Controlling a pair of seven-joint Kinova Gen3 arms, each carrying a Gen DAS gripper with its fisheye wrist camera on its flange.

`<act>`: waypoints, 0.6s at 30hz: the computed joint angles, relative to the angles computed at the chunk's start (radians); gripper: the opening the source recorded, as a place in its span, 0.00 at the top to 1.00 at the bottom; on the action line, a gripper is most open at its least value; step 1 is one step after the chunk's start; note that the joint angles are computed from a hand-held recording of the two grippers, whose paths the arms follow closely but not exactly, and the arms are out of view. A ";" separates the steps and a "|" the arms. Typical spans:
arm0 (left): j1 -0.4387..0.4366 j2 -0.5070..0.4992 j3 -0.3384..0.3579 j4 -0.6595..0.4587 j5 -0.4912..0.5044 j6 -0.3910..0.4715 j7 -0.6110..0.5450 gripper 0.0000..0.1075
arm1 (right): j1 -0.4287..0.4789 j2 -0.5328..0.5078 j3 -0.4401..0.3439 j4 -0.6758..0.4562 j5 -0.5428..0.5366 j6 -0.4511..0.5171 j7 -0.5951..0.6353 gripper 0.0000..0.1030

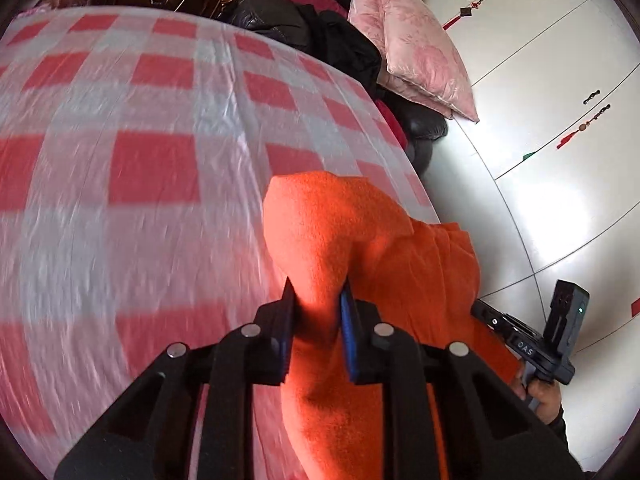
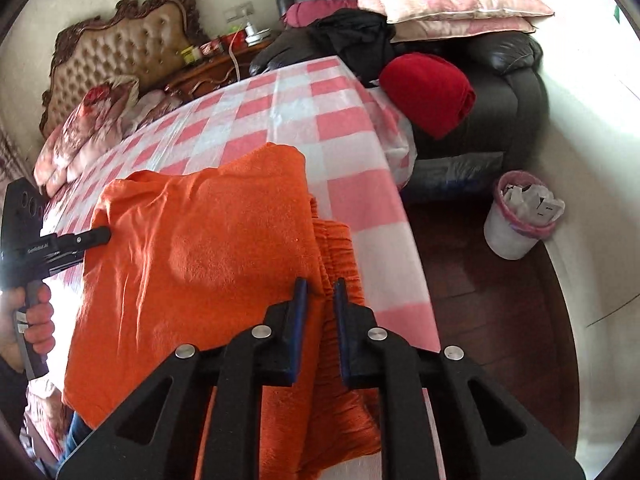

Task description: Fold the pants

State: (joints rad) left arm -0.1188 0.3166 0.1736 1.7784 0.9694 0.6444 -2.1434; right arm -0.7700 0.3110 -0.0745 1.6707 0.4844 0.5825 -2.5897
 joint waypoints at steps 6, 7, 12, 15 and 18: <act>0.066 -0.006 -0.027 -0.051 -0.167 -0.066 0.180 0.64 | 0.012 0.025 0.000 -0.043 0.030 0.033 -0.048 0.89; 0.112 -0.035 -0.060 -0.032 -0.206 -0.107 0.220 0.64 | -0.004 0.021 0.001 -0.053 0.046 0.069 -0.061 0.87; 0.344 -0.162 -0.195 0.063 -0.409 -0.304 0.272 0.90 | -0.116 -0.014 0.038 -0.127 0.157 0.218 -0.145 0.72; 0.483 -0.078 -0.287 -0.038 -0.531 -0.309 0.323 0.92 | -0.078 0.055 -0.023 -0.259 0.140 0.253 -0.041 0.63; 0.591 0.027 -0.409 -0.177 -0.649 -0.200 0.445 0.95 | -0.075 0.163 -0.017 -0.397 0.089 0.338 0.066 0.60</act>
State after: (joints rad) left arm 0.4726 0.3441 -0.2357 1.6012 0.3201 0.4444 -1.6986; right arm -0.8453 0.4740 -0.0914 1.2732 0.5730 0.9208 -2.5234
